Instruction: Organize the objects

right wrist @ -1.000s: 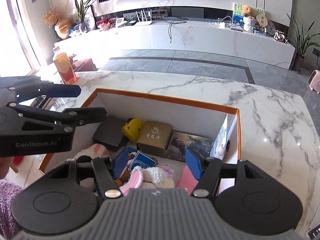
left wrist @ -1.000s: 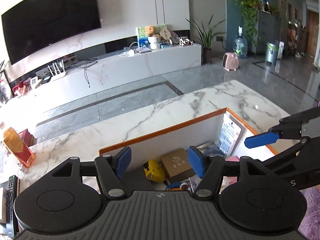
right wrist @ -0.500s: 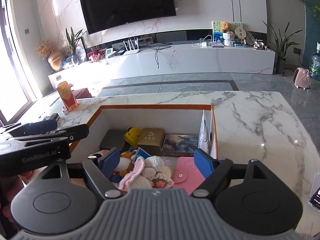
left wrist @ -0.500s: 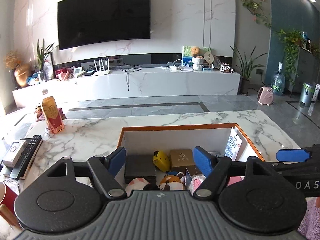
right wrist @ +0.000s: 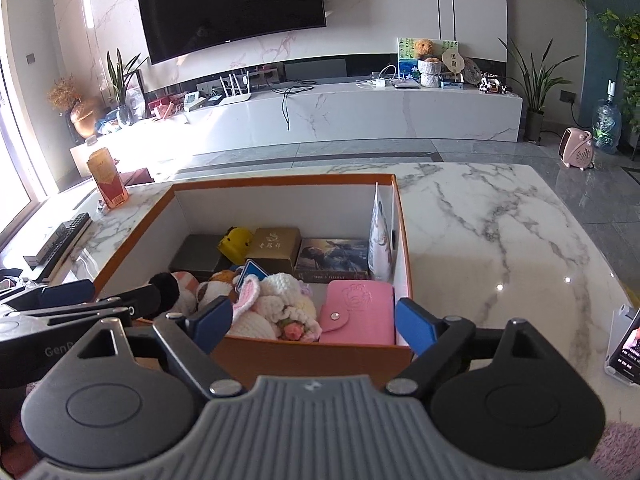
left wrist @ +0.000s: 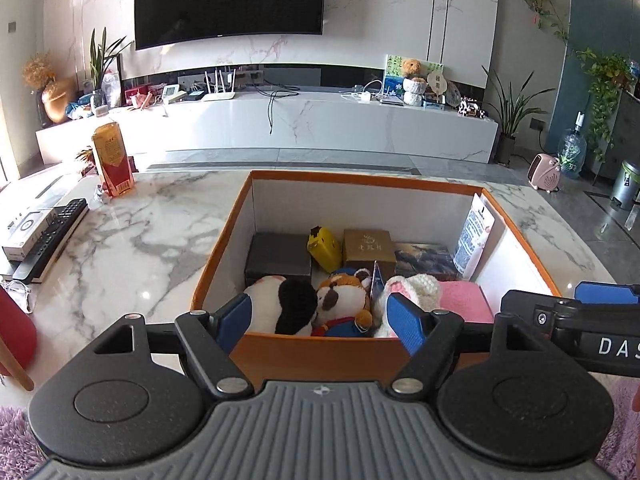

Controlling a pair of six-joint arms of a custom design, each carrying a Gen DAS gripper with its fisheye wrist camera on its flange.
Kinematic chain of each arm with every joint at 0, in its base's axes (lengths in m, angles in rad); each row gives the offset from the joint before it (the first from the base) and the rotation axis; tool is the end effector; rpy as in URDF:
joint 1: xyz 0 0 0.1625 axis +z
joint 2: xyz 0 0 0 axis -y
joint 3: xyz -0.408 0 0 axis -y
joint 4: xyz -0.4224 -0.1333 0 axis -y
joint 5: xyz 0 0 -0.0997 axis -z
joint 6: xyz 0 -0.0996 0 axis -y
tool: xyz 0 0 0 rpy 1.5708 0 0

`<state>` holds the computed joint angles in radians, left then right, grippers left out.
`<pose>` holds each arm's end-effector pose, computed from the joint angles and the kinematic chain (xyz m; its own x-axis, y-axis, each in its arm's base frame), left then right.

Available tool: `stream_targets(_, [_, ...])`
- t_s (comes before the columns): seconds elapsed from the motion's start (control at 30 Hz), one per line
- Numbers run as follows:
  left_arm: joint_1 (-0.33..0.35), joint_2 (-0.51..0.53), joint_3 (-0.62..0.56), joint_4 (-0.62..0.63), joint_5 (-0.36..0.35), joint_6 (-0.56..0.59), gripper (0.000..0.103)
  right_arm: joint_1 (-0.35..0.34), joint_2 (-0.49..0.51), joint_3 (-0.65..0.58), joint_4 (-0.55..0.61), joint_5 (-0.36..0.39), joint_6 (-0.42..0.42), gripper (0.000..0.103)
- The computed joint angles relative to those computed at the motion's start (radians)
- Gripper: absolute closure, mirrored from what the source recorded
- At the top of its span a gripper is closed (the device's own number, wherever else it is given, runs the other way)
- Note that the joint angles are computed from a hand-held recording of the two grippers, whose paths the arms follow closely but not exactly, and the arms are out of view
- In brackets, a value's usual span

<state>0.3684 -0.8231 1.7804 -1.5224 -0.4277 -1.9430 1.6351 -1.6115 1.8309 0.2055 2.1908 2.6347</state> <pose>-0.4223 -0.4030 0.0100 -0.6718 -0.4210 -0.6095 0.3470 0.5481 -0.7610 0.1028 -0.4227 0.3540 -0.7269 0.2164 0.6517 -0.4340 0.5907 -0.6802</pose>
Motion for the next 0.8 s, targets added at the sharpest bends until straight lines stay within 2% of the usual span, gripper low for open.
stream_targets(0.27, [0.013,0.01,0.003,-0.006,-0.002,0.009,0.015,-0.024,0.03,0.001,-0.016,0.003,0.007,0.014])
stream_targets(0.53, [0.02,0.02,-0.002,0.012,0.007,0.017,0.015,-0.026,0.041,0.019,-0.08,0.023,-0.057,0.014])
stream_targets(0.8, [0.023,0.02,-0.001,0.017,0.009,0.019,0.015,-0.026,0.047,0.022,-0.096,0.027,-0.075,0.012])
